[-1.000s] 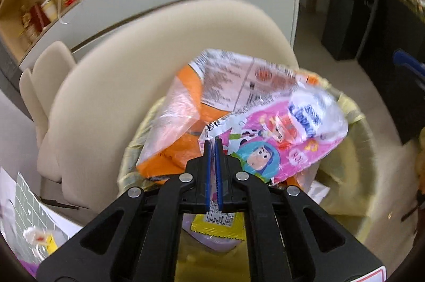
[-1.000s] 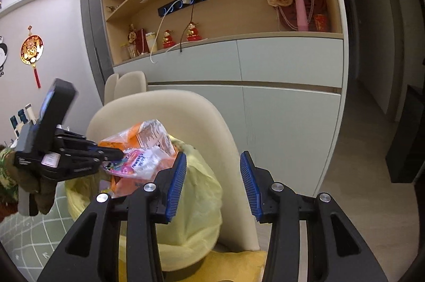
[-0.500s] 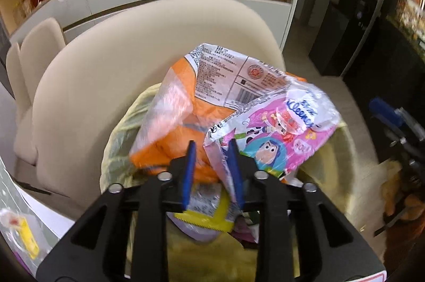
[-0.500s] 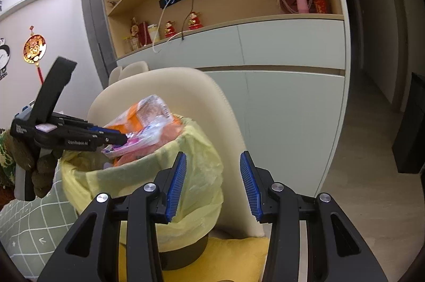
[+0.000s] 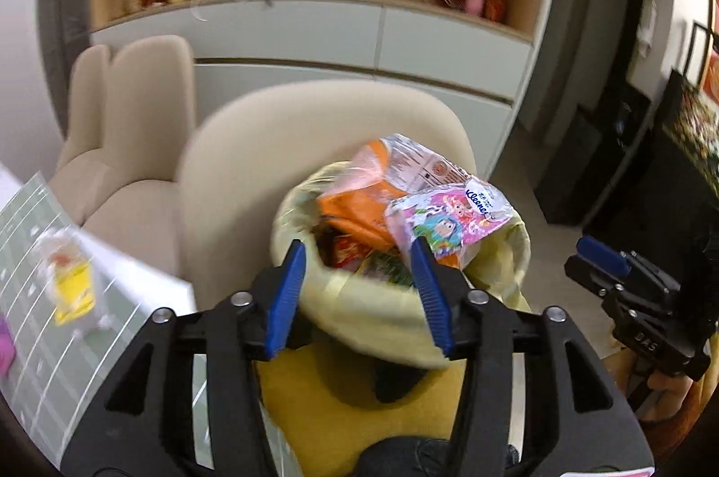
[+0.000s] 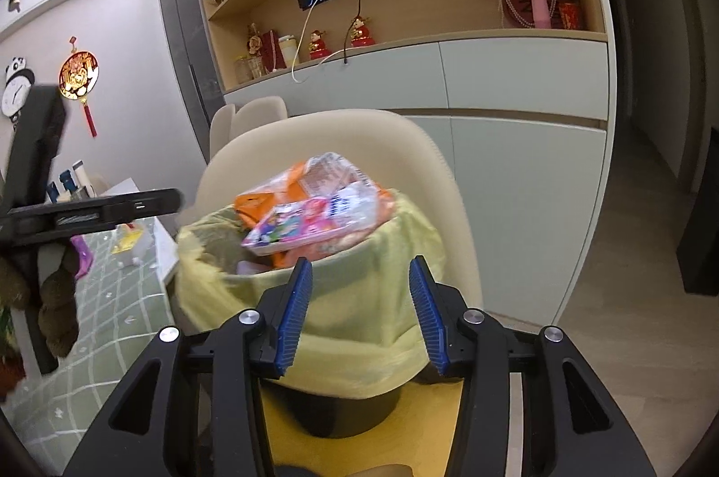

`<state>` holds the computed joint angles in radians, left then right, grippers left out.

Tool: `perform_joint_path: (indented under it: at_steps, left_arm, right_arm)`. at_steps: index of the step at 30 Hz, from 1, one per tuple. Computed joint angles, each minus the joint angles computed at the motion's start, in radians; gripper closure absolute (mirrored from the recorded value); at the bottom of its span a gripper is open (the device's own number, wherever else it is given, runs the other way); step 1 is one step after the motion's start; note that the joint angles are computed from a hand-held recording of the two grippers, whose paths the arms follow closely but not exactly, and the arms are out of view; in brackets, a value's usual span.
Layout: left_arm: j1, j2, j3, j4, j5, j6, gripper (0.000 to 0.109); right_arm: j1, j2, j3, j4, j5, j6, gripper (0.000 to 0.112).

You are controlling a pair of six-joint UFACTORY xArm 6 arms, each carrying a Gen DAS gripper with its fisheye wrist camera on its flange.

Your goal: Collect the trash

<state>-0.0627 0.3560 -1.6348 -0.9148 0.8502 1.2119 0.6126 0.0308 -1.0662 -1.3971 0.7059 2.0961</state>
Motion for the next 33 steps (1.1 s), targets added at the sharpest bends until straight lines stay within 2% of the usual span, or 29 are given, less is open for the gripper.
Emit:
perform_joint_path:
  at_steps: [4,7,12,15,19,24,28,33]
  left_arm:
    - [0.085,-0.134,0.169,-0.128,-0.036,0.119,0.052]
    - [0.147,-0.220,0.285,-0.195,-0.063,0.204,0.046]
    - [0.254,-0.315,0.419,-0.243,-0.070,0.246,0.034]
    - [0.317,-0.376,0.501,-0.298,-0.087,0.341,0.032]
    - [0.391,-0.440,0.600,-0.446,-0.118,0.535,0.028]
    - [0.474,-0.456,0.643,-0.484,-0.081,0.653,0.028]
    - [0.514,-0.485,0.701,-0.642,-0.074,0.831,0.028]
    - [0.558,-0.491,0.713,-0.634,0.005,0.813,0.028]
  right_arm:
    - [0.054,0.022,-0.048,0.004,-0.004,-0.002,0.066]
    - [0.127,0.060,-0.117,0.044,0.055,-0.065,0.061]
    - [0.250,0.165,-0.275,0.088,0.164,-0.183,0.060]
    - [0.306,0.226,-0.353,0.092,0.204,-0.209,0.060]
    - [0.361,0.320,-0.458,0.103,0.240,-0.191,0.060]
    - [0.422,0.445,-0.606,0.136,0.338,-0.215,0.060]
    - [0.463,0.545,-0.738,0.158,0.425,-0.263,0.060]
    - [0.494,0.611,-0.833,0.170,0.502,-0.277,0.060]
